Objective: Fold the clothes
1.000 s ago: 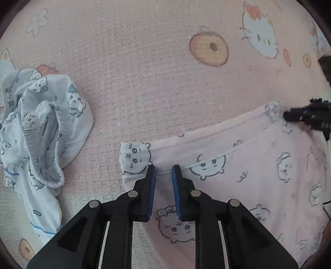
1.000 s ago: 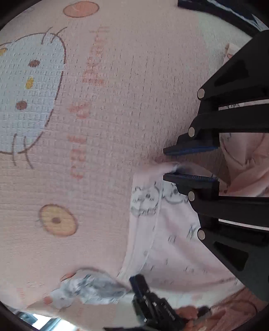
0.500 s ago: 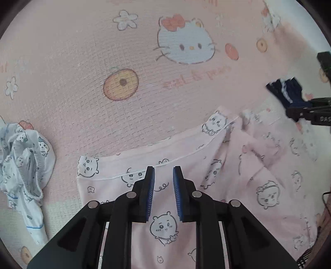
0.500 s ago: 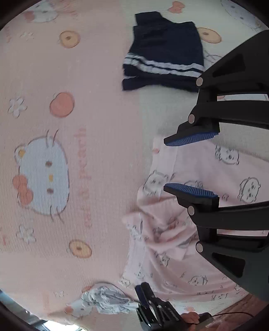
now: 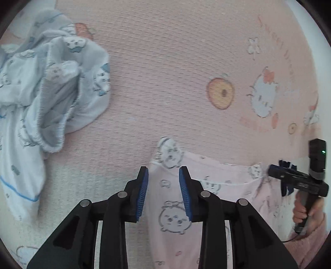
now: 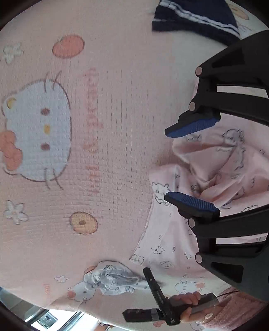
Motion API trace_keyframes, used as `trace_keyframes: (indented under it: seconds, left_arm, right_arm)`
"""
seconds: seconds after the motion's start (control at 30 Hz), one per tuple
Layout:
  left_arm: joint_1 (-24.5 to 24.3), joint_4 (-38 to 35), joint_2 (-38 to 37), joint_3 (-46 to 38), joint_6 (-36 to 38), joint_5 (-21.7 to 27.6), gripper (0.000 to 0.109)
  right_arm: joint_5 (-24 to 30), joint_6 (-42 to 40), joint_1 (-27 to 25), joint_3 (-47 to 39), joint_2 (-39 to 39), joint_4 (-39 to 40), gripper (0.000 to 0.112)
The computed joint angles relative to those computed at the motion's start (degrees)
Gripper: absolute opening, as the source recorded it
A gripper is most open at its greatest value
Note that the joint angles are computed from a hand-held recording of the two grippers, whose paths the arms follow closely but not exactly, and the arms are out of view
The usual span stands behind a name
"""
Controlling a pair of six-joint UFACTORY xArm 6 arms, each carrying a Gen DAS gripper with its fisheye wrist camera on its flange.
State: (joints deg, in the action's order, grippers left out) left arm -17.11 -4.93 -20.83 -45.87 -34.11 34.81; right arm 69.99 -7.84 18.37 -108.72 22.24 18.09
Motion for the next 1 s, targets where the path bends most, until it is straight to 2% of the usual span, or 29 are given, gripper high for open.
trace_keyframes:
  seconds: [0.03, 0.07, 0.1, 0.13, 0.17, 0.23, 0.43, 0.47, 0.53, 0.57, 0.63, 0.7, 0.77, 0.83, 0.9, 0.93, 1.0]
  left_arm:
    - [-0.4, 0.2, 1.69, -1.47, 1.5, 0.54, 0.036]
    - [-0.94, 1.32, 3.38, -3.05, 2.12, 1.25, 0.036]
    - [-1.33, 4.84, 5.21, -5.09, 0.51, 4.35, 0.035]
    - [-1.91, 8.56, 7.15, -7.34, -1.37, 7.81, 0.013]
    - [-2.14, 9.88, 7.09, -8.01, -2.04, 8.88, 0.005]
    - [-2.05, 10.85, 5.32, -8.03, -3.04, 9.33, 0.004]
    - [-0.35, 21.28, -1.29, -7.44, -10.35, 15.05, 0.001]
    - [0.37, 22.55, -1.54, -7.24, -10.28, 16.0, 0.001]
    - [2.24, 18.12, -0.19, -6.09, -8.53, 15.78, 0.002]
    - [3.16, 14.94, 0.96, -6.03, -7.62, 16.61, 0.002]
    - [2.3, 13.69, 0.26, -5.1, -8.75, 15.86, 0.002]
    - [-1.13, 15.45, -1.26, -5.33, -7.75, 12.78, 0.002]
    - [-6.1, 17.51, -0.69, -7.84, -5.02, 10.08, 0.003]
    - [-10.92, 15.41, 2.06, -11.27, 1.37, 6.44, 0.006]
    - [-14.98, 11.63, 7.26, -15.66, 8.34, 2.85, 0.01]
    - [-17.48, 10.35, 10.38, -18.44, 10.94, 1.77, 0.016]
    - [-21.12, 7.9, 19.7, -28.52, 18.09, 3.38, 0.043]
  right_arm:
    - [1.98, 0.22, 0.61, -2.94, 2.69, -0.02, 0.056]
    - [4.0, 0.34, 1.05, -5.12, 4.8, 0.01, 0.048]
    - [5.71, 0.43, 1.49, -6.88, 6.67, 0.05, 0.037]
    - [5.55, 0.54, 1.93, -6.25, 6.43, -1.05, 0.032]
    - [4.61, -0.32, 2.34, -5.62, 6.03, -1.51, 0.023]
    - [6.74, -2.59, 1.98, -8.17, 7.37, 2.39, 0.008]
    - [1.82, -1.45, 3.87, -12.67, 9.72, 5.05, 0.008]
    - [2.11, -1.29, 4.81, -14.82, 11.14, 3.44, 0.008]
    - [2.42, -1.24, 6.47, -17.6, 14.11, -0.31, 0.011]
    - [4.67, -0.14, 6.57, -20.47, 16.47, -0.99, 0.014]
    - [4.33, 2.02, 5.31, -19.8, 15.68, 2.37, 0.018]
    - [-0.76, 0.64, 3.87, -12.19, 8.92, 5.85, 0.024]
    - [-6.74, 0.59, 1.9, -1.96, -0.29, 5.79, 0.039]
    - [-11.28, 1.19, -0.38, 5.17, -7.89, 5.26, 0.041]
    - [-11.21, 4.87, -2.25, 10.04, -12.63, -2.45, 0.041]
    - [-10.45, 6.13, -3.05, 12.64, -14.91, -7.63, 0.041]
    - [-10.62, 6.51, -3.74, 19.44, -18.51, -17.49, 0.041]
